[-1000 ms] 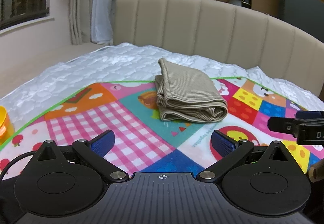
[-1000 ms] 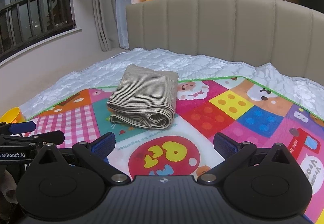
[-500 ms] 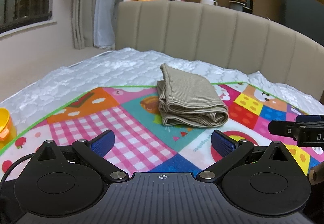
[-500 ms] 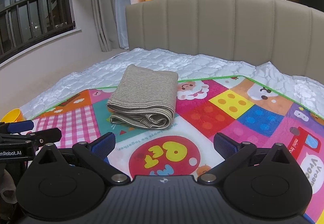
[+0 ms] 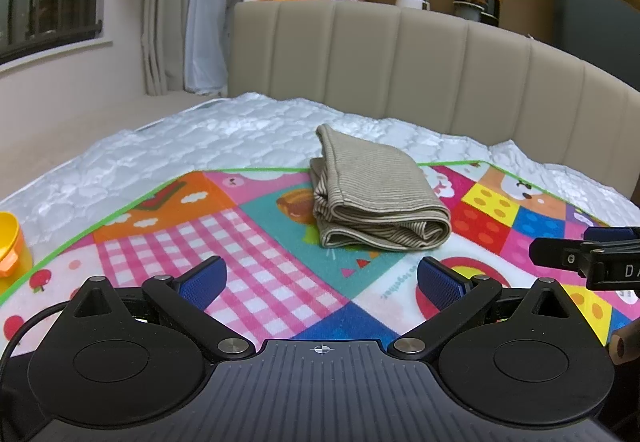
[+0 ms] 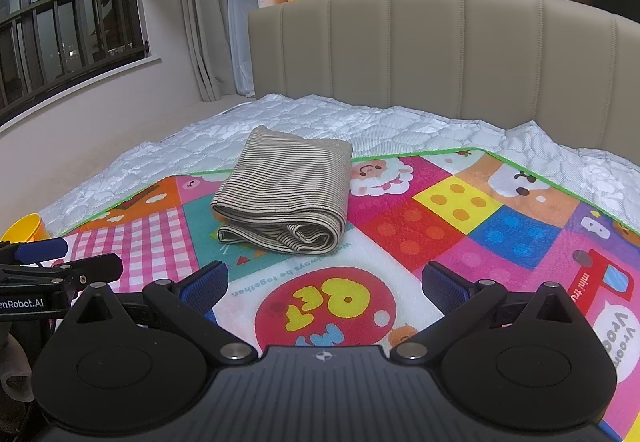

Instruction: Fold clothes

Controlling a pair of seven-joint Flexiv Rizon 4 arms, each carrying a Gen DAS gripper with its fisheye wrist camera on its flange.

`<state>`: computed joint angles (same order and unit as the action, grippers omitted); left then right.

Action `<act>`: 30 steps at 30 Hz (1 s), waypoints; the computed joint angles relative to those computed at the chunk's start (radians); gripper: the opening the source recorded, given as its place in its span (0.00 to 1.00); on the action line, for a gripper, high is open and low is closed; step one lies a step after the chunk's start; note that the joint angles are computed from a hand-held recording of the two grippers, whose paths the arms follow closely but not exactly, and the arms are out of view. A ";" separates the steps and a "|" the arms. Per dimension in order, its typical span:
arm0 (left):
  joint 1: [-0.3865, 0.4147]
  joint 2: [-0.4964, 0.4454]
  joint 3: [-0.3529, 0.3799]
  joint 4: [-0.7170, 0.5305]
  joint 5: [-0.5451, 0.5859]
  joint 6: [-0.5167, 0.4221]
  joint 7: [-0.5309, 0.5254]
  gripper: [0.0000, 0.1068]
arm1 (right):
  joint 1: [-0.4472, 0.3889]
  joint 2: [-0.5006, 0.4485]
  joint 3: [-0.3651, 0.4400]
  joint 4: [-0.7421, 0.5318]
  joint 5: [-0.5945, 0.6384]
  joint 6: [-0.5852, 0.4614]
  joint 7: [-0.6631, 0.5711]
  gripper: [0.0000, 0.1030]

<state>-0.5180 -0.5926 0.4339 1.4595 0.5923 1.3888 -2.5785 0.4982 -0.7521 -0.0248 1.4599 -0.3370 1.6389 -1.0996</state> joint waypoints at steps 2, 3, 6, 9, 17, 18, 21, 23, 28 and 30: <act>0.000 0.001 -0.002 -0.001 0.000 -0.004 0.000 0.96 | 0.000 0.000 0.000 0.000 0.001 0.000 0.000 1.00; 0.001 0.001 -0.002 -0.001 0.001 -0.004 0.000 0.96 | 0.001 0.000 -0.001 0.000 0.001 0.001 0.000 1.00; 0.001 0.001 -0.003 -0.002 0.004 -0.005 -0.004 0.96 | 0.000 0.000 0.000 0.001 0.002 0.002 -0.001 1.00; 0.002 0.000 -0.004 -0.003 0.007 -0.007 -0.004 0.96 | -0.003 -0.001 0.004 0.000 0.003 0.001 -0.003 1.00; 0.013 0.003 -0.015 -0.001 0.008 -0.006 0.002 0.96 | -0.007 -0.003 0.010 -0.005 0.004 -0.002 -0.005 1.00; 0.013 0.003 -0.015 0.000 0.008 -0.007 0.003 0.96 | -0.006 -0.003 0.010 -0.005 0.004 -0.003 -0.005 1.00; 0.011 0.003 -0.014 -0.001 0.007 -0.011 0.004 0.96 | -0.005 -0.002 0.008 -0.005 0.005 -0.002 -0.005 1.00; 0.012 0.003 -0.015 -0.001 0.007 -0.013 0.004 0.96 | -0.005 -0.001 0.009 -0.004 0.005 -0.003 -0.005 1.00; 0.015 0.004 -0.019 -0.001 0.007 -0.016 0.006 0.96 | -0.003 -0.001 0.007 -0.003 0.005 -0.002 -0.004 1.00; 0.016 0.004 -0.020 -0.001 0.009 -0.015 0.006 0.96 | -0.003 -0.001 0.007 -0.002 0.005 -0.002 -0.004 1.00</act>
<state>-0.5019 -0.5883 0.4143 1.4589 0.6009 1.3739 -2.5727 0.4947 -0.7530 -0.0177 1.4578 -0.3321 1.6371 -1.1041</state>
